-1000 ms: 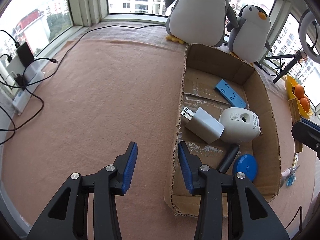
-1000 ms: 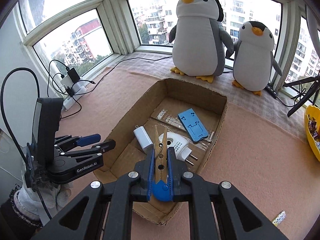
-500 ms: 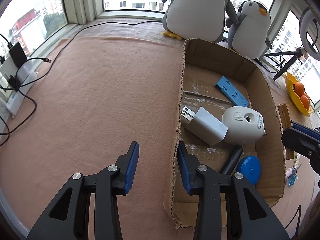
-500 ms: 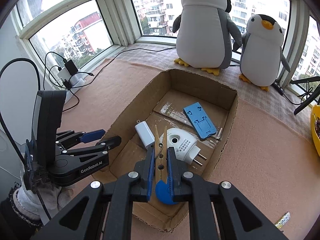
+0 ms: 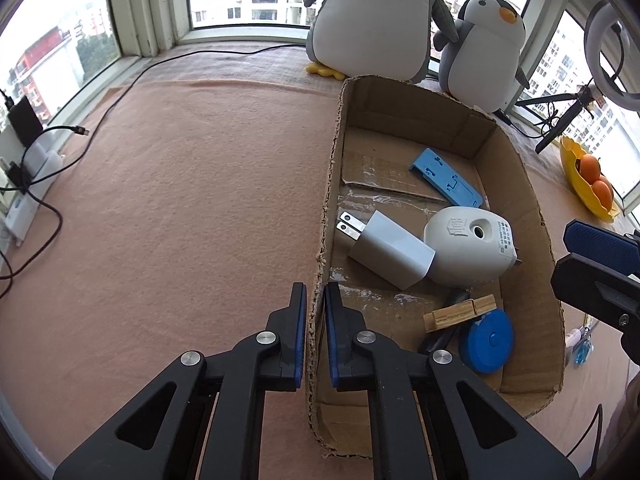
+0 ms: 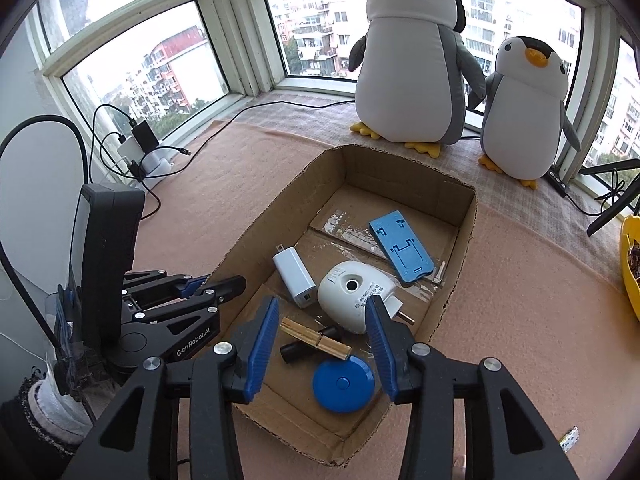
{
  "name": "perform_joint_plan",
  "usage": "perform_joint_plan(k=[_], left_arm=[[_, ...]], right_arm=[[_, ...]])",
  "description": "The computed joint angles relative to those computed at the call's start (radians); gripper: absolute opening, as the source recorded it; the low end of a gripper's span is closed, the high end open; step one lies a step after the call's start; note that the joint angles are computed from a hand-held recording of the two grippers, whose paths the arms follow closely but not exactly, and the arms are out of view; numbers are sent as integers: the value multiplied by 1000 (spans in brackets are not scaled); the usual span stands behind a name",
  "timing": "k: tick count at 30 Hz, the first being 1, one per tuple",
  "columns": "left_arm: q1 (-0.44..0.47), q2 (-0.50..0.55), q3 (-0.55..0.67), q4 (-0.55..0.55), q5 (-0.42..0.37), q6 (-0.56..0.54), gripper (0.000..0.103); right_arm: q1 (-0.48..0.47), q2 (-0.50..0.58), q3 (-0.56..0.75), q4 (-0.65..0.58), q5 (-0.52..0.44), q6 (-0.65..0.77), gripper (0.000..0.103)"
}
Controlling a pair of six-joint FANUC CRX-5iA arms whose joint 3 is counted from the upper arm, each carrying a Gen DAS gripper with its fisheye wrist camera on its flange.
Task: Organize rigid objects
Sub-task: 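Carry the clothespin with the right gripper into the box, release, then lift the open right gripper away from the box toward the pink tube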
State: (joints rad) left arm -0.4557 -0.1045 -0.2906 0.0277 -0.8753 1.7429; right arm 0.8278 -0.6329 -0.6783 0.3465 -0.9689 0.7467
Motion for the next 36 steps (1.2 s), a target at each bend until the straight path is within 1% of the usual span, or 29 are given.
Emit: perform_joint_plan(k=[7,13,21,28,29,30,31,35,36], left_arm=[[1,-1,-2,2,2,-1,8],[-2,0,4,-3,-8,3,8],[-8,-1,11,-19,-18,17,8],[-9,3,23,-26,-36,24,8],[-10,3,26,-31,-41,29,12],[-10,2,27,-34,-43,33,18],[-10,-2,25,-35,-42,36,20],[-16,-2,34,-49,-56,45,22],[-16,-3,35,-49,-59,46,27]], right_arm=[[-2,-26,-5,1,-20,-8,41],[-1,-86,-22,6,-55,-24,41],[-8,-175,-39,3,-129,-22,41],[-15,-266,-51,-5,-235,30,41],[-20,-278,-52,-8,-252,42,42],[-26,-290,-52,-15,-269,59,42],[-31,-304,-53,-19,-287,74,43],[-59,-343,-56,-50,-354,154,44],[-76,-346,-54,-66,-364,182,44]])
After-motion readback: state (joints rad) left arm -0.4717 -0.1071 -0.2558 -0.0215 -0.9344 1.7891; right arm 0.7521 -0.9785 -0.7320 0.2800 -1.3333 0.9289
